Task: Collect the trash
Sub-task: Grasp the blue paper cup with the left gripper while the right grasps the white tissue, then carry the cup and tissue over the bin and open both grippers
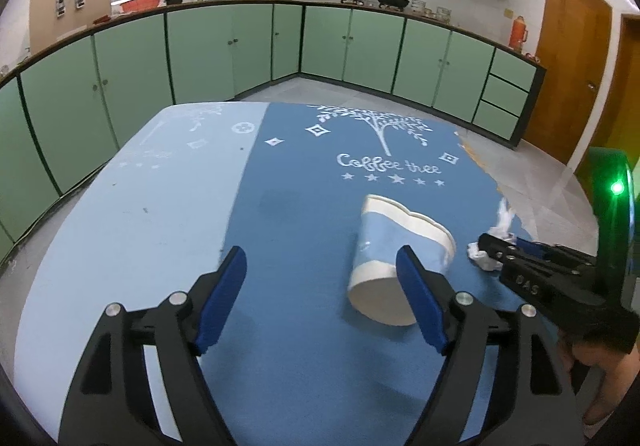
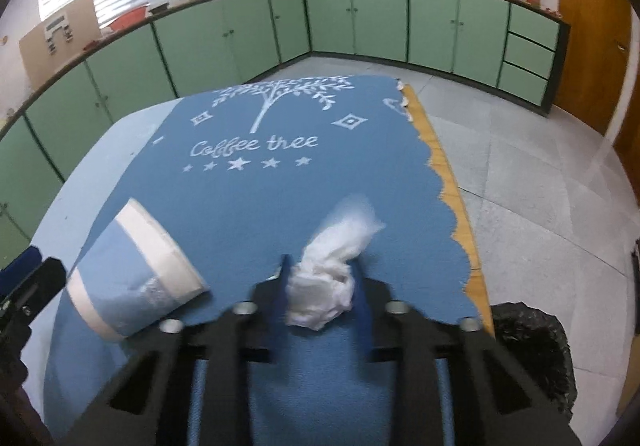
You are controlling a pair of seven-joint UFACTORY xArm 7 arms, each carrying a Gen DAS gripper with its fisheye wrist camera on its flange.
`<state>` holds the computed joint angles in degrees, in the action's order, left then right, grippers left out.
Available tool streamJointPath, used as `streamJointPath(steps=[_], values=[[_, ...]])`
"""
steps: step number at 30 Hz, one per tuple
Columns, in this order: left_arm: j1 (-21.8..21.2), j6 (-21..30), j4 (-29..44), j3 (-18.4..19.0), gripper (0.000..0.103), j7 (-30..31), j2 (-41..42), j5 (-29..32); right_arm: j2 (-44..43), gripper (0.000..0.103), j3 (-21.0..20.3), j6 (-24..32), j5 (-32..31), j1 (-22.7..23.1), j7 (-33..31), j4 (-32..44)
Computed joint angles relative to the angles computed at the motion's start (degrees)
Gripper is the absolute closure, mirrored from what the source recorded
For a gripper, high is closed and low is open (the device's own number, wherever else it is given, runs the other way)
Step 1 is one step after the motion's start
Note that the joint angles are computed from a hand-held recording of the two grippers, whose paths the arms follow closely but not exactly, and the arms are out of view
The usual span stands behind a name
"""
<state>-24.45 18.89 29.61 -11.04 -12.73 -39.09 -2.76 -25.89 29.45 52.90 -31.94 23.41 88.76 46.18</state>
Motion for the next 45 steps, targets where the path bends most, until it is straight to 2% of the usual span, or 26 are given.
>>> streamJointPath(steps=[3, 7, 14, 21, 23, 24, 25, 31, 39, 45], values=[[-0.9, 0.1, -0.1, -0.1, 0.025, 0.0, -0.4, -0.3, -0.1, 0.088, -0.1, -0.9, -0.1, 0.2, -0.4, -0.1], [-2.0, -0.3, -0.1, -0.4, 0.022, 0.4, -0.3, -0.5, -2.8, 0.089, -0.1, -0.8, 0.9, 0.4, -0.1, -1.1], [-3.9, -0.6, 2.7, -0.3, 0.02, 2.3, 5.8, -0.9, -8.9, 0.089, 1.2, 2.6, 3.6, 0.0, -1.8, -1.9], [-3.5, -0.6, 5.6, -1.6, 0.02, 2.3, 11.4, -0.4, -13.2, 0.089, 2.4, 4.1, 6.6, -1.1, -3.6, -3.1], [-3.5, -0.7, 5.9, -1.7, 0.024, 2.2, 11.9, -0.5, -13.8, 0.089, 2.7, 4.2, 7.3, -1.4, -4.1, -3.3], [-3.7, -0.6, 6.1, -1.6, 0.033, 2.2, 12.2, -0.7, -14.0, 0.089, 2.9, 4.2, 7.6, -1.6, -4.2, -3.5], [-3.4, -0.5, 6.2, -1.9, 0.032, 1.9, 12.2, -0.5, -14.2, 0.089, 3.0, 4.1, 7.9, -1.7, -4.4, -3.5], [-2.6, -0.6, 5.8, -3.0, 0.038, -0.5, 11.0, 0.3, -15.2, 0.089, 3.7, 3.8, 8.9, -2.5, -5.2, -3.5], [-4.5, 1.1, 4.6, -1.8, 0.041, -0.7, 5.9, -1.1, -17.9, 0.089, 5.2, 5.1, 9.6, -3.0, -6.6, -2.3], [-6.7, 3.3, 4.6, -1.6, 0.041, -0.5, 1.6, -2.9, -21.0, 0.089, 6.4, 8.3, 10.8, -3.5, -8.4, -0.6]])
